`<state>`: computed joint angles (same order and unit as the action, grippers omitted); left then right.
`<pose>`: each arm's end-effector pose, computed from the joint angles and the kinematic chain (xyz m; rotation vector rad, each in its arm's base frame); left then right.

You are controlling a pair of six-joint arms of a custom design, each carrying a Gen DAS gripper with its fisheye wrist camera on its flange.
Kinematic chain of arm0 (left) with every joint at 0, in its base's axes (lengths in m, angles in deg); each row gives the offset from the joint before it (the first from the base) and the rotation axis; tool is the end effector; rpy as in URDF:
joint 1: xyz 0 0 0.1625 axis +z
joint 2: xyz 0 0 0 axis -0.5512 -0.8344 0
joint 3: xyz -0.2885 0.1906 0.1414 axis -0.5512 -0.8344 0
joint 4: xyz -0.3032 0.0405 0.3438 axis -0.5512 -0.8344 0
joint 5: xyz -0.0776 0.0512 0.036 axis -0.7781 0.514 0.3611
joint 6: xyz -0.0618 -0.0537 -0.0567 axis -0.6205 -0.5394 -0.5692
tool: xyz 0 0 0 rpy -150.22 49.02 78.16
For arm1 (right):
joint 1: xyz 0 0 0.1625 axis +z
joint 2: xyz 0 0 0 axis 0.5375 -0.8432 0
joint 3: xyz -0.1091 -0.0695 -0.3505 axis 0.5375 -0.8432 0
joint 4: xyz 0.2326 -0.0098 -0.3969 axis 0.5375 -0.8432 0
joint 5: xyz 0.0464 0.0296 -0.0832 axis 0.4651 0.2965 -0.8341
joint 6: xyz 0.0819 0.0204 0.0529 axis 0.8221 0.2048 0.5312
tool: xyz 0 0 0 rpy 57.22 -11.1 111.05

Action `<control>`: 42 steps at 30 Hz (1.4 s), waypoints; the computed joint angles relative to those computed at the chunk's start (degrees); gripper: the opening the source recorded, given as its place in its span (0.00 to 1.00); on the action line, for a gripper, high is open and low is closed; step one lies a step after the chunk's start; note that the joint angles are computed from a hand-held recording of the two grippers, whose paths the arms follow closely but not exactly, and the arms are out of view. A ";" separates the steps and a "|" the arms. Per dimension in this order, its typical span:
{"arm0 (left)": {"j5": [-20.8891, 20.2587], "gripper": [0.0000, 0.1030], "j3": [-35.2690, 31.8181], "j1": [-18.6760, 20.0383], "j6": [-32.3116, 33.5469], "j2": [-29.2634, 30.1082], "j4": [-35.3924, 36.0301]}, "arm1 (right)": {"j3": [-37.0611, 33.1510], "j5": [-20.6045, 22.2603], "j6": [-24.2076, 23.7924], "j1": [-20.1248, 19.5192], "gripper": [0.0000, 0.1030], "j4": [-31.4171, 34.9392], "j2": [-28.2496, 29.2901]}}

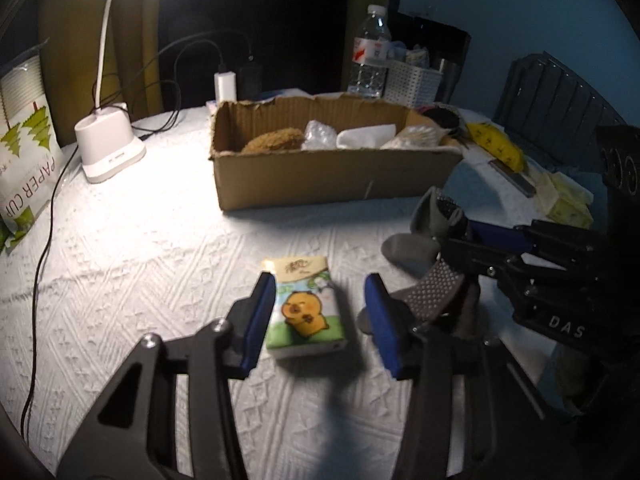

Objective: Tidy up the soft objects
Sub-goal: 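Lift the grey sock with the right gripper while the left gripper lifts the tissue pack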

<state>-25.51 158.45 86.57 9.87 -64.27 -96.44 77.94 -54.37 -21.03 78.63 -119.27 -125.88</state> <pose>-0.1408 -0.4849 0.1939 1.0044 2.4989 -0.6805 0.2468 -0.4415 0.0780 0.4698 -2.3018 0.9556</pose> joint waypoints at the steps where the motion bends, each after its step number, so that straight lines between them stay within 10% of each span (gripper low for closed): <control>1: 0.06 0.46 0.53 -0.42 -0.10 -0.78 -0.03 | 0.33 -0.34 -0.03 0.42 0.29 -0.40 -0.17; 15: 1.15 0.43 4.51 -3.05 -0.42 -6.55 0.01 | 3.28 -4.18 -0.54 4.86 0.29 -5.22 -1.77; 26: 4.72 0.55 -1.07 0.67 -3.00 0.85 1.24 | 3.40 -2.93 -0.12 2.86 0.29 -4.30 -2.28; 29: 5.19 0.71 -2.47 1.46 -3.11 3.17 1.48 | 2.94 -2.21 -0.01 1.84 0.29 -3.48 -2.24; 42: 2.04 0.76 -5.64 4.03 -1.51 7.99 2.29 | 1.19 -0.21 0.13 -1.01 0.29 -0.54 -1.78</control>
<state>-23.47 152.81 90.61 8.36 -56.28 -94.15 79.13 -54.58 -20.91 77.62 -119.81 -127.66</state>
